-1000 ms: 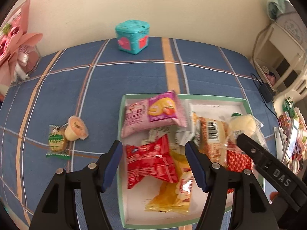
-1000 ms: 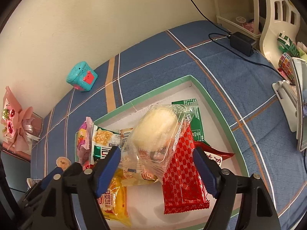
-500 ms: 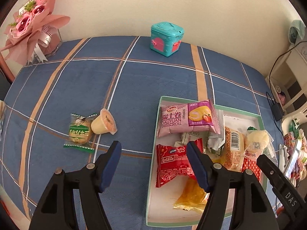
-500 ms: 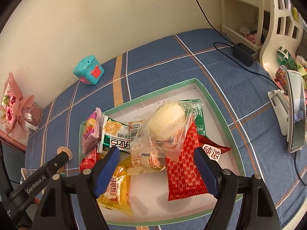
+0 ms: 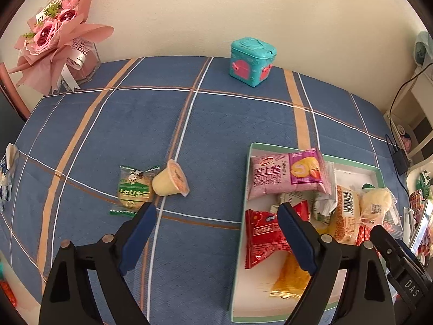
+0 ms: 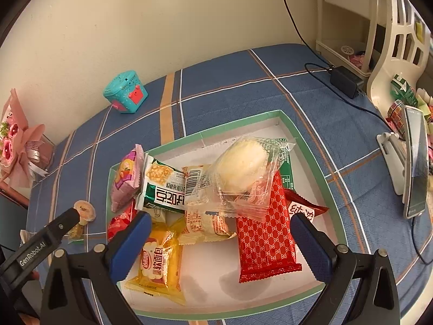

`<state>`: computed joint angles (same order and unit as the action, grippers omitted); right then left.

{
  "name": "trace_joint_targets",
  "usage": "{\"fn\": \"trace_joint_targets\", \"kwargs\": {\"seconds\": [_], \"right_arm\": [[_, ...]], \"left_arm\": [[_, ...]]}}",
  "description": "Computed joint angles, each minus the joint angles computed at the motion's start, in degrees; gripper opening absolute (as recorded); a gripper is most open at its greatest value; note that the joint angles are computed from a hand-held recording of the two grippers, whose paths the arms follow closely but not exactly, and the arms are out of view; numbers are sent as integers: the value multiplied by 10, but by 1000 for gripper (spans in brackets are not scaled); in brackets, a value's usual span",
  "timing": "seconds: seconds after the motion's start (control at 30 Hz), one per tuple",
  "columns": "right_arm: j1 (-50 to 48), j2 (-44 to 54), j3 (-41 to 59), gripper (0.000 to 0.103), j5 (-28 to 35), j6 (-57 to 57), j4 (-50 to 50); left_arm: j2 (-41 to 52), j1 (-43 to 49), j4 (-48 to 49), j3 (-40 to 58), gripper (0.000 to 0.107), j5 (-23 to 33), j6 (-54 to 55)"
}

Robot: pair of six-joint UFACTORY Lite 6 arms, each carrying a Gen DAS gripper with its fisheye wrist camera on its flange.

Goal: Organize snacks
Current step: 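Move both open tools from the tray back to the jelly cup and cookie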

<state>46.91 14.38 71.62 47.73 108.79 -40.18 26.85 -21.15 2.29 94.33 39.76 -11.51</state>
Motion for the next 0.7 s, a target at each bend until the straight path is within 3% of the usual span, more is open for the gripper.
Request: {"fn": "trace_joint_targets", "kwargs": {"seconds": [0.37, 0.7], "right_arm": [[29, 42, 75, 103, 35, 43, -44], [58, 188, 302, 103, 98, -22, -28]], "left_arm": [[6, 51, -35, 20, 91, 18, 44], [15, 156, -70, 38, 91, 32, 79]]}}
